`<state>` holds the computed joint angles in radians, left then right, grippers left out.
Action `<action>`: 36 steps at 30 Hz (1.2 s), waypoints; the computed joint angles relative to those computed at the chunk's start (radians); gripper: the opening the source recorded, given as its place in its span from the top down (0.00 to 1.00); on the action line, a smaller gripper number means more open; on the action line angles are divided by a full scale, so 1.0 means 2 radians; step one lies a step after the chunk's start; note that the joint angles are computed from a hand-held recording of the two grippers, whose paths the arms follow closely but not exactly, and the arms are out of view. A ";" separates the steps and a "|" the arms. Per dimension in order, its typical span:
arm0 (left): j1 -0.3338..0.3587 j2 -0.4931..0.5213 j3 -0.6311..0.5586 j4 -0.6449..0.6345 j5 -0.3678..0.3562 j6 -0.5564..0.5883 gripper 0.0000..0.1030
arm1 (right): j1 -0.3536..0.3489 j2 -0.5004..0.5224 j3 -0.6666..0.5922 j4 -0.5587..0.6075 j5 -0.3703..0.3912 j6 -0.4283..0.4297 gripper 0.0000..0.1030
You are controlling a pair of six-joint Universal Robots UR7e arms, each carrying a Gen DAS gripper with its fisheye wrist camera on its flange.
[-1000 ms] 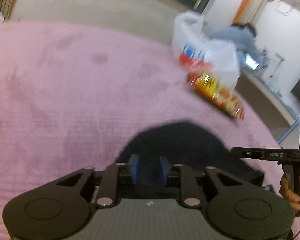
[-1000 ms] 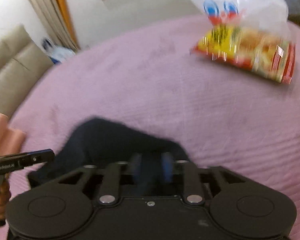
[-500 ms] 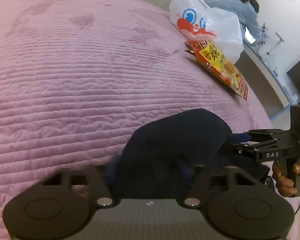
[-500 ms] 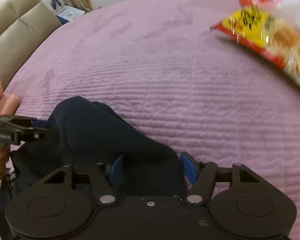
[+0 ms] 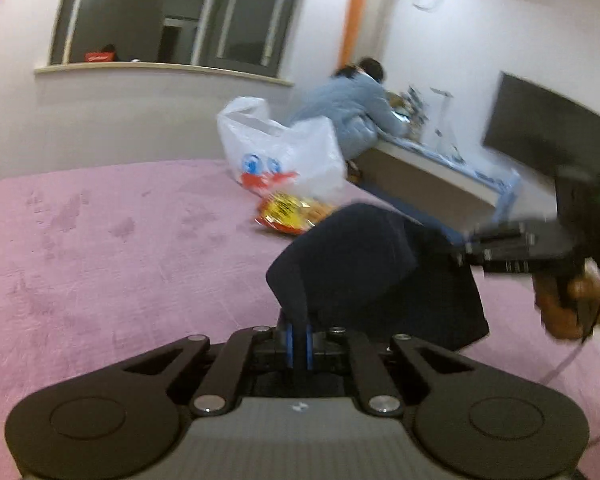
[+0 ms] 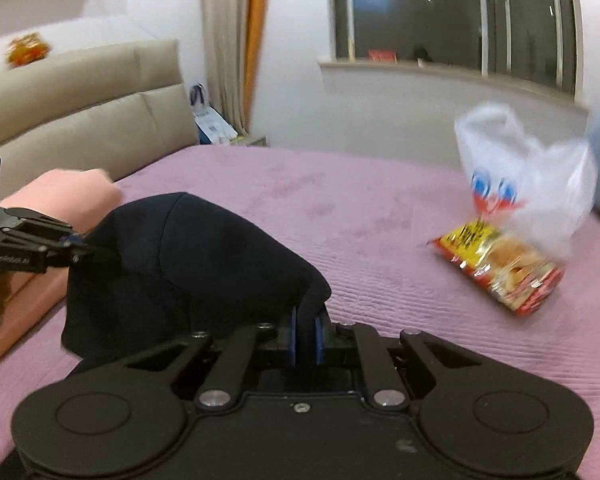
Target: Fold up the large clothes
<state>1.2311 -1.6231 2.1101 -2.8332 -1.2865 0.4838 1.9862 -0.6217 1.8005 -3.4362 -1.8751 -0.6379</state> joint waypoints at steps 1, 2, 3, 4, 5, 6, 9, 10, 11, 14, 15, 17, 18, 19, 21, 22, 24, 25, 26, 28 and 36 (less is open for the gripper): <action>-0.017 -0.026 0.025 0.013 0.017 -0.006 0.94 | 0.010 -0.014 0.029 -0.017 -0.006 0.000 0.89; -0.038 -0.058 0.055 0.034 0.040 -0.016 0.93 | 0.017 -0.026 0.056 -0.030 -0.013 0.001 0.89; -0.059 -0.086 0.082 0.059 0.070 -0.030 0.88 | 0.026 -0.034 0.085 -0.052 -0.028 -0.003 0.87; -0.077 -0.112 0.106 0.085 0.099 -0.049 0.86 | 0.032 -0.039 0.111 -0.070 -0.046 -0.007 0.78; -0.093 -0.141 0.131 0.129 0.126 -0.085 0.82 | 0.036 -0.044 0.133 -0.067 -0.063 -0.002 0.67; -0.099 -0.163 0.148 0.176 0.139 -0.124 0.80 | 0.039 -0.053 0.151 -0.043 -0.084 0.012 0.46; -0.095 -0.237 0.180 0.298 0.141 -0.264 0.79 | 0.035 -0.080 0.207 0.018 -0.121 0.107 0.43; -0.090 -0.255 0.186 0.313 0.136 -0.295 0.79 | 0.030 -0.088 0.220 0.034 -0.121 0.145 0.43; -0.083 -0.273 0.196 0.308 0.130 -0.322 0.79 | 0.025 -0.095 0.232 0.044 -0.119 0.183 0.43; -0.058 -0.276 0.216 0.229 0.100 -0.368 0.72 | 0.011 -0.094 0.248 0.029 -0.097 0.268 0.40; -0.053 -0.263 0.222 0.188 0.094 -0.367 0.66 | 0.007 -0.088 0.244 0.024 -0.087 0.291 0.34; -0.031 -0.221 0.229 0.092 0.074 -0.367 0.45 | -0.007 -0.074 0.233 0.007 -0.062 0.327 0.31; -0.016 -0.187 0.227 0.043 0.058 -0.372 0.38 | -0.010 -0.068 0.224 0.005 -0.049 0.351 0.29; -0.001 -0.156 0.225 0.003 0.043 -0.378 0.37 | -0.015 -0.059 0.215 0.000 -0.039 0.379 0.26; 0.029 -0.094 0.208 -0.041 0.015 -0.395 0.37 | -0.013 -0.046 0.200 0.008 -0.050 0.427 0.26; 0.039 -0.073 0.201 -0.046 0.004 -0.408 0.37 | -0.014 -0.040 0.193 0.012 -0.059 0.441 0.26; 0.057 -0.041 0.192 -0.055 -0.018 -0.420 0.41 | -0.021 -0.028 0.184 0.018 -0.060 0.467 0.26; 0.061 -0.026 0.188 -0.066 -0.023 -0.424 0.48 | -0.028 -0.022 0.178 0.024 -0.052 0.479 0.33; 0.061 -0.011 0.186 -0.075 -0.013 -0.432 0.82 | -0.033 -0.023 0.176 0.041 -0.049 0.494 0.46; 0.051 0.003 0.190 -0.112 0.003 -0.428 0.86 | -0.044 -0.022 0.168 0.053 -0.014 0.500 0.85; 0.065 -0.073 0.236 -0.180 -0.099 -0.369 0.85 | -0.006 -0.068 0.226 -0.045 -0.011 0.442 0.84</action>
